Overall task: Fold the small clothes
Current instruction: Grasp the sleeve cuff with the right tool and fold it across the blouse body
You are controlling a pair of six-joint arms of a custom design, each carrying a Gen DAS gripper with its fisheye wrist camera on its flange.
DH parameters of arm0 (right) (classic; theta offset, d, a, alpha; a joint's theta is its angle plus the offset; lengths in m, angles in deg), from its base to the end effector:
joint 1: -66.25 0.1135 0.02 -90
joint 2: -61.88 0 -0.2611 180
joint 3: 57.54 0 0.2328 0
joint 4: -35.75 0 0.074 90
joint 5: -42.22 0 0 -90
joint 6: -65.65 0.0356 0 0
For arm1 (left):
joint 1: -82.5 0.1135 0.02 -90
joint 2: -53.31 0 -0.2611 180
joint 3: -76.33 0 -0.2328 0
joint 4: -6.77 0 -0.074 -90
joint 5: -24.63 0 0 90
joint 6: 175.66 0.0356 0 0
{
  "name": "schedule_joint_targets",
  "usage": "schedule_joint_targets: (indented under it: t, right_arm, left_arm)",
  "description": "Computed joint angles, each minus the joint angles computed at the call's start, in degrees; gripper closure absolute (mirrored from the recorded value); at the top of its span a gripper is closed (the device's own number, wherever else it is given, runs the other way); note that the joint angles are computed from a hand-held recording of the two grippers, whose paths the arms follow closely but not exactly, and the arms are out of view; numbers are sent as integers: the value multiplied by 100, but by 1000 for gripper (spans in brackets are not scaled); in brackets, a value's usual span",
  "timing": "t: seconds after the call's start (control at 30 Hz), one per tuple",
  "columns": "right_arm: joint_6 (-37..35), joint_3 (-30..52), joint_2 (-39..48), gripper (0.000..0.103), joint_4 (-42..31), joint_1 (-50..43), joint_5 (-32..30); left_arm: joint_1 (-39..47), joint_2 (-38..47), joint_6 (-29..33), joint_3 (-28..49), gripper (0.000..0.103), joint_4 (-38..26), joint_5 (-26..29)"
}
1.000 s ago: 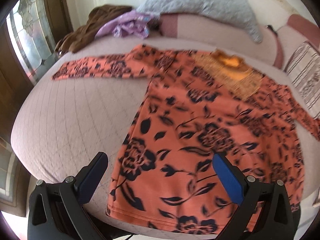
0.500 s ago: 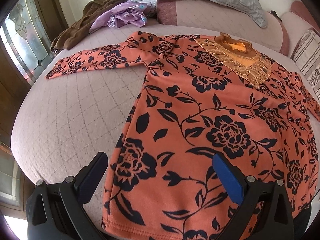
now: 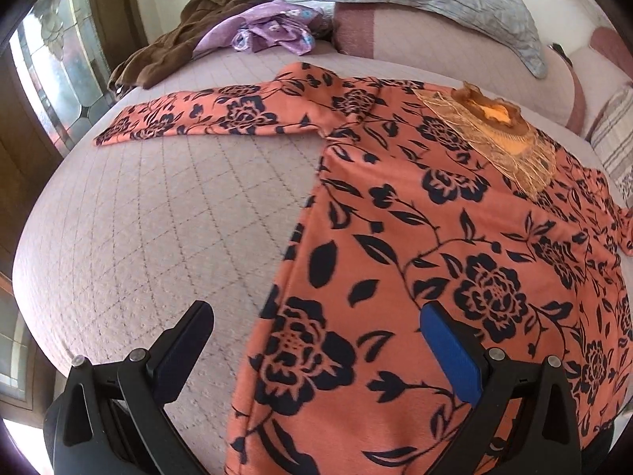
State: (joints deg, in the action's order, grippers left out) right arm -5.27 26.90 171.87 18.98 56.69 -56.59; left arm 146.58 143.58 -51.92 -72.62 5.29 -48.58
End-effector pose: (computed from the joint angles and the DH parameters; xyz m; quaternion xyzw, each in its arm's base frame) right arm 0.3954 -0.0611 0.1850 0.1955 0.8913 0.1035 0.3958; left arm 0.0937 0.1693 0.0803 -0.2148 0.9334 0.0957 0.2709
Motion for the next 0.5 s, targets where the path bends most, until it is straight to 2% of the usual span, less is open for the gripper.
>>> schedule_joint_targets:
  t: [0.13, 0.2, 0.23, 0.27, 0.3, 0.33, 0.37, 0.4, 0.43, 0.5]
  right_arm:
    - [-40, -36, -626, 96, 370, 1998, 512]
    - [-22, 219, -335, 93, 446, 2933, 663]
    - [30, 508, 83, 90, 367, 3452, 630]
    - [36, 703, 429, 77, 325, 3737, 561]
    - [21, 908, 811, 38, 150, 4026, 555]
    - [-250, 1371, 1481, 18, -179, 4319, 495]
    - [-346, 1660, 1913, 13, -378, 4497, 506]
    - [-356, 1799, 2288, 14, -454, 4613, 548]
    - [-285, 1735, 2531, 14, -505, 4668, 544]
    - [-106, 1107, 2349, 14, -22, 4621, 466]
  left_arm:
    - [462, 74, 173, 176, 0, -137, 323]
    - [711, 136, 263, 322, 0, -250, 478]
    - [812, 176, 302, 400, 0, -313, 528]
    - [932, 226, 348, 500, 0, -391, 578]
    - [1040, 283, 374, 621, 0, -488, 625]
    - [1112, 330, 385, 731, 0, -587, 671]
    - [1188, 364, 400, 853, 0, -708, 735]
    - [1244, 366, 414, 956, 0, -800, 794]
    - [1276, 351, 419, 1013, 0, -841, 847]
    - [1237, 314, 336, 1104, 0, -862, 955]
